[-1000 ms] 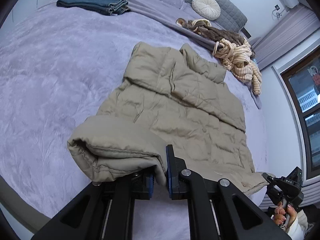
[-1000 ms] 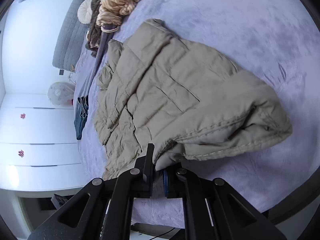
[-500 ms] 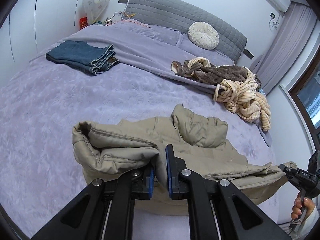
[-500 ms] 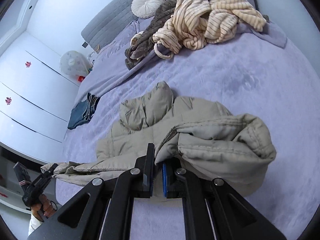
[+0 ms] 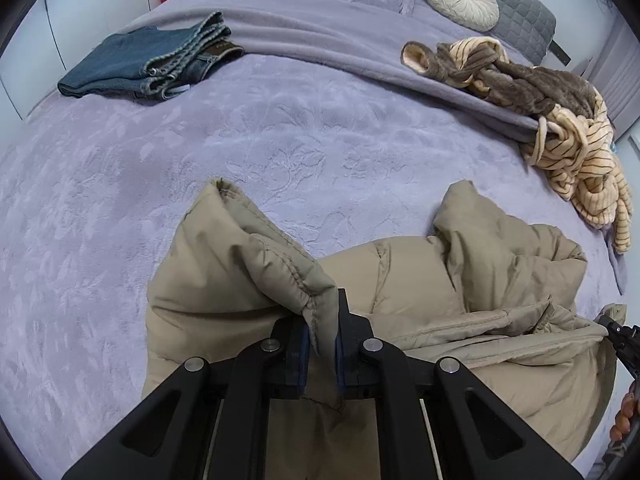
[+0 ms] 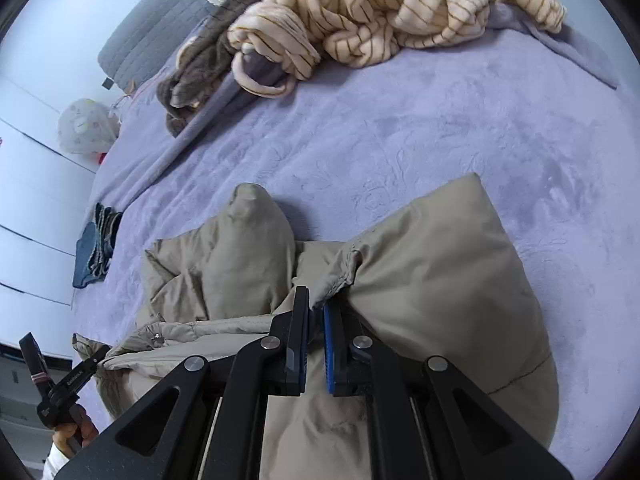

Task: Fold large clothes
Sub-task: 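Lift the hem with both tools and fold it toward the collar, then lower the folded hem onto the jacket and open both tools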

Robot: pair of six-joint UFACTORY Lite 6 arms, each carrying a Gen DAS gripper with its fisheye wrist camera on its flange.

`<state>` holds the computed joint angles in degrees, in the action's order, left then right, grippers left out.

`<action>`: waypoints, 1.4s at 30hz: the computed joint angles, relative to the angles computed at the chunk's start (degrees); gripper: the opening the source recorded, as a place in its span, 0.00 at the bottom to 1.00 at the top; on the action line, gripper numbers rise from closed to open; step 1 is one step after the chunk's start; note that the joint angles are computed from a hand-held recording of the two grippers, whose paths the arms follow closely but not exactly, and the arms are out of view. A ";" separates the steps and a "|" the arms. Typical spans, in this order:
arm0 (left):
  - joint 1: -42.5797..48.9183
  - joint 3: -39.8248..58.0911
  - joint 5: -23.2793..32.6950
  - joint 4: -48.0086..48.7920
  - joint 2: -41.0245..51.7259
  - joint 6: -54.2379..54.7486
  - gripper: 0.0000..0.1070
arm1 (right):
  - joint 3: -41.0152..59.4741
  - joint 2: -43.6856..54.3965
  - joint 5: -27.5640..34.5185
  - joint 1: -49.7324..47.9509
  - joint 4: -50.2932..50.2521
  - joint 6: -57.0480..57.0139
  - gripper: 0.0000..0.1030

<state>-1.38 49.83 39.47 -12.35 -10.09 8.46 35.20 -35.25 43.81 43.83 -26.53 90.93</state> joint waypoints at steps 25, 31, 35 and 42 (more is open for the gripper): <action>-4.44 -4.59 -3.37 5.13 -8.92 0.82 0.51 | 4.46 5.64 -3.40 9.56 -0.33 -0.26 0.29; -6.63 -6.97 -3.06 10.30 -12.58 -3.71 0.96 | 4.90 10.70 -8.89 10.27 1.61 -1.01 0.29; -7.72 -7.84 -1.24 1.47 -13.09 1.34 0.66 | 6.14 13.85 -10.36 12.29 0.50 -0.59 0.29; -21.29 -10.34 -14.29 10.09 -0.76 -13.42 0.27 | 9.36 27.84 -15.22 7.97 -2.70 -1.42 0.22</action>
